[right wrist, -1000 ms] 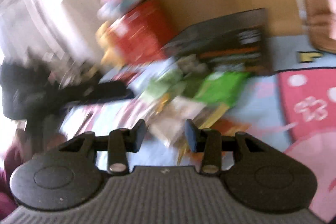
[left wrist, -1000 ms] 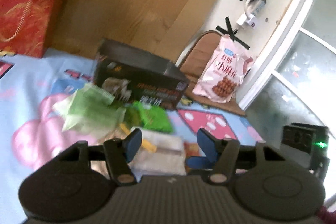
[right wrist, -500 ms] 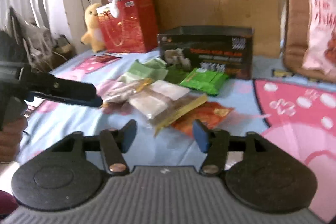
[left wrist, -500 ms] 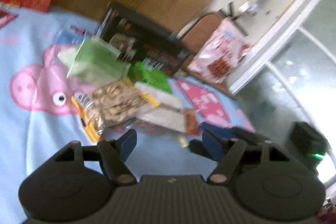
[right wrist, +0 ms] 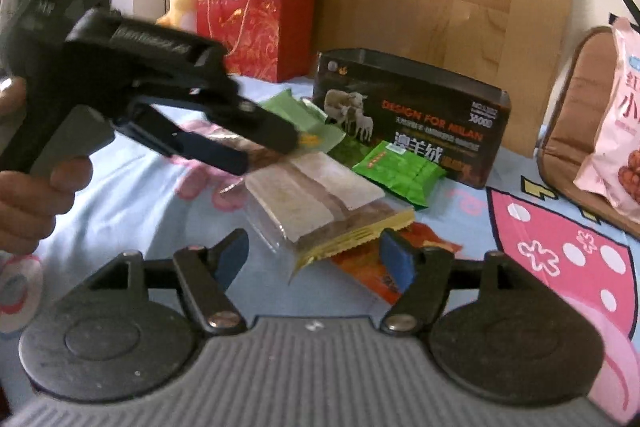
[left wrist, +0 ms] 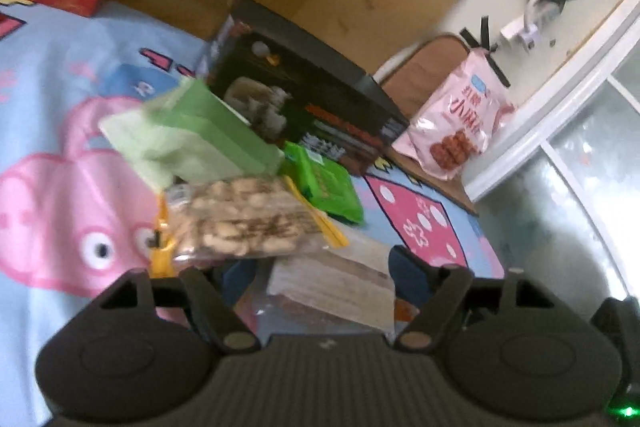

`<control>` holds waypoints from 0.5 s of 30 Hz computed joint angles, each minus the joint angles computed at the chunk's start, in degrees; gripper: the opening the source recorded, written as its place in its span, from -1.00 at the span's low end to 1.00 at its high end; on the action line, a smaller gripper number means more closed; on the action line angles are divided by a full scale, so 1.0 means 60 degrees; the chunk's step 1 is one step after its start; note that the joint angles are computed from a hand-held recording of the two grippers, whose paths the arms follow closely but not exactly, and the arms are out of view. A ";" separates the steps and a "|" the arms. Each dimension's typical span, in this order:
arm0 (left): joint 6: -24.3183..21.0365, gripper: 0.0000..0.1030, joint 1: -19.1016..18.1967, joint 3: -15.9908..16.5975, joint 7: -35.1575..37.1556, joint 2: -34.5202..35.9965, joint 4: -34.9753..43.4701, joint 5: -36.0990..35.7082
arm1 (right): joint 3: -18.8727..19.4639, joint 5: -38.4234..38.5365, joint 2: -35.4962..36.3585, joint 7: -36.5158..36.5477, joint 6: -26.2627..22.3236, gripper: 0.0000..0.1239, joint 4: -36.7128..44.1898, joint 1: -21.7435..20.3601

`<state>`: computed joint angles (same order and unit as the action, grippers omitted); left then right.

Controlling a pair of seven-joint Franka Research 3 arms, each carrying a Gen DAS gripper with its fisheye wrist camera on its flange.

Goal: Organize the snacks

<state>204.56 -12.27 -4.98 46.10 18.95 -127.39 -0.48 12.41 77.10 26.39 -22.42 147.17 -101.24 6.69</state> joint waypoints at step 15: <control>0.0172 0.21 -0.1051 -0.0246 0.1092 -0.1444 -0.1435 -0.0988 | -0.0599 0.1510 -0.1658 -0.2006 -0.1666 -0.04 -0.2037 -0.0439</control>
<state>205.59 -18.57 -6.46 52.65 10.29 -136.00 -6.41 8.81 86.16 16.44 -34.46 137.18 -113.45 4.06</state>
